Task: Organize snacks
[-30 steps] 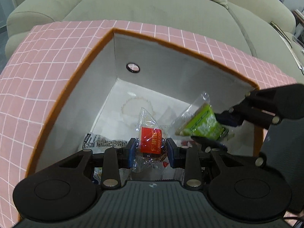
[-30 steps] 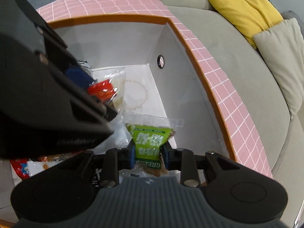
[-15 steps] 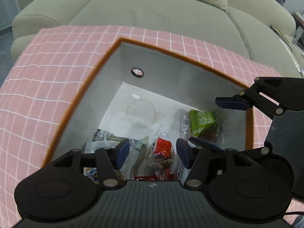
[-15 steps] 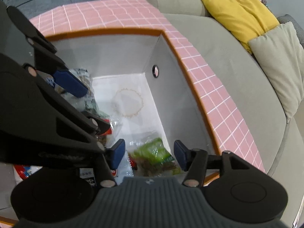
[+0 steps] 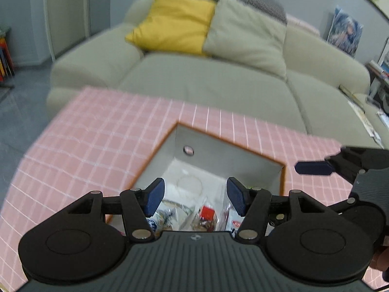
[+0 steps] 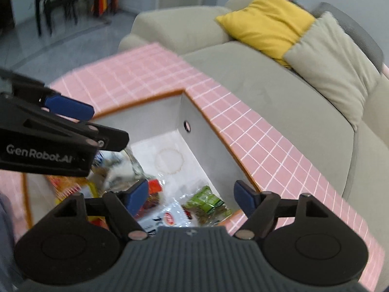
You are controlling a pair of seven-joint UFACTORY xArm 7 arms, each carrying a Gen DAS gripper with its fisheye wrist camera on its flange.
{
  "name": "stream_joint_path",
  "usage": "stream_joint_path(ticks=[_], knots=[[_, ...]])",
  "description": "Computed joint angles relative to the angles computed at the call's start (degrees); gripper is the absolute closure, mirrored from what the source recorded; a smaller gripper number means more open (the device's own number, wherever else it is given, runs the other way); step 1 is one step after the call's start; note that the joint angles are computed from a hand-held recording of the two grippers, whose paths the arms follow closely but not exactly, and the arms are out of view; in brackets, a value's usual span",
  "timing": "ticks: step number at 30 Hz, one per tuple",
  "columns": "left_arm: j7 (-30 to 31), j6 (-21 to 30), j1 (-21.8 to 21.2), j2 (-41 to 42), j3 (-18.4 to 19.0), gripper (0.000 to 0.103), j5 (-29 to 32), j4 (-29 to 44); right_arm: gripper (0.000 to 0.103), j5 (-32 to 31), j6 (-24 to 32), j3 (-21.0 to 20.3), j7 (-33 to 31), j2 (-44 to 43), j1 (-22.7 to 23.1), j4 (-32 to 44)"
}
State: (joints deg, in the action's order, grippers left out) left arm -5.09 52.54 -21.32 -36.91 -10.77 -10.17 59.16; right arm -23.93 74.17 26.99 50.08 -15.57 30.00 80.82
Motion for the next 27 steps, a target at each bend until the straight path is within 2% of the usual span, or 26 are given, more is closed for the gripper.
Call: stream_joint_path(ticks=[1,5,7,14,18,22,25,27], knots=[[0.1,-0.66,-0.02,-1.19,-0.15,0.034,0.26,-0.43,0.021,-0.6,0.16,0.67,2.09,-0.73,-0.05,0.08],[-1.89,-3.97,0.77,-7.73,-1.2,0.034,1.13,-3.44,0.02,-3.2,4.25,4.82,10.37,-3.09,-0.62,1.75],[-2.97,-5.76,0.6,-11.33,-1.52,0.034,1.16,-5.61,0.013,-4.56,5.47,7.11,14.59,-5.48,-1.05,1.48],[-6.74,-5.76,0.58,-22.06,-3.95,0.034,2.97,-10.27,0.01,-7.34,15.65,20.19,25.64,-10.04,-6.88,4.67],[-5.55,-2.34,-0.85,-25.33,-4.87,0.029,4.01,-10.83,0.008,-5.95,19.51,27.16,29.95,-13.13,-11.73,6.6],[-4.2,6.07,-1.26,-26.35,-6.17,0.027,4.96,-8.9,0.007,-3.67,24.01,34.85,31.14,-15.57,-18.57,10.29],[-3.01,9.1,-1.62,-27.88,-6.67,0.027,4.92,-9.24,0.007,-0.21,25.51,38.2,32.16,-18.34,-22.55,11.95],[-2.67,10.3,-1.69,-28.78,-6.77,0.027,4.49,-9.64,0.007,2.89,25.3,38.91,33.25,-19.94,-24.0,11.97]])
